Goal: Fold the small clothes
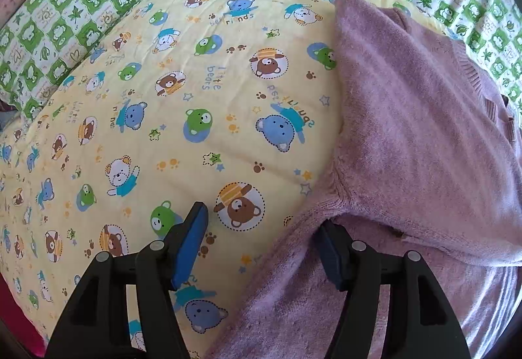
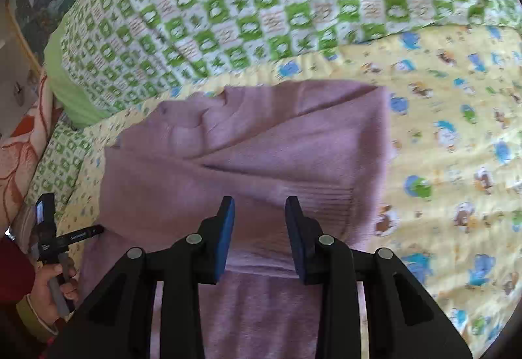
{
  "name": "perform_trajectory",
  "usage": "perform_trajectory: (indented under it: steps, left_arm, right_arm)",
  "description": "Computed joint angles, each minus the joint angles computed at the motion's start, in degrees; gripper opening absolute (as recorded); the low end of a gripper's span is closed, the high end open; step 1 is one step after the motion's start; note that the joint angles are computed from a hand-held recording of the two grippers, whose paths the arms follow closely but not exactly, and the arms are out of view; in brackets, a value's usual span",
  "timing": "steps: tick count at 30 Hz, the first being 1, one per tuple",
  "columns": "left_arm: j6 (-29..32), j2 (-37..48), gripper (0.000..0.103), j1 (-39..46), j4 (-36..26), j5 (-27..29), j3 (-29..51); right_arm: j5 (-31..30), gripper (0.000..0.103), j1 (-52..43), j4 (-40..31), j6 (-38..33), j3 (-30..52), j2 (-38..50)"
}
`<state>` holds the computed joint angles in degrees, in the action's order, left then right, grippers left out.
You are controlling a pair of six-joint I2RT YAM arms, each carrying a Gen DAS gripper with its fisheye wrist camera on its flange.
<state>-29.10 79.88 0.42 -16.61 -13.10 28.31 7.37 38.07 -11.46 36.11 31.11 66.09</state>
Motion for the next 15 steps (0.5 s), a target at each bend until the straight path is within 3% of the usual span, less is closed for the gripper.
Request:
perform_trajectory:
  steps: [4,7,15]
  left_arm:
    - [3.4,-1.4,0.066,1.8,-1.7,3.2,-0.2]
    - [6.2,-6.2,0.065,3.1,-4.0,5.6,-2.4]
    - [13.6,-29.2,0.065,8.1,-19.9,14.0,-10.7]
  right_arm:
    - [-1.3,0.034,-0.4,-1.4,2.0,2.2,11.7]
    - [-0.5,0.034,0.6,-0.7,5.0,-2.0,6.0]
    - [13.3,0.046,20.8,-15.5,20.4,-3.9,-11.6]
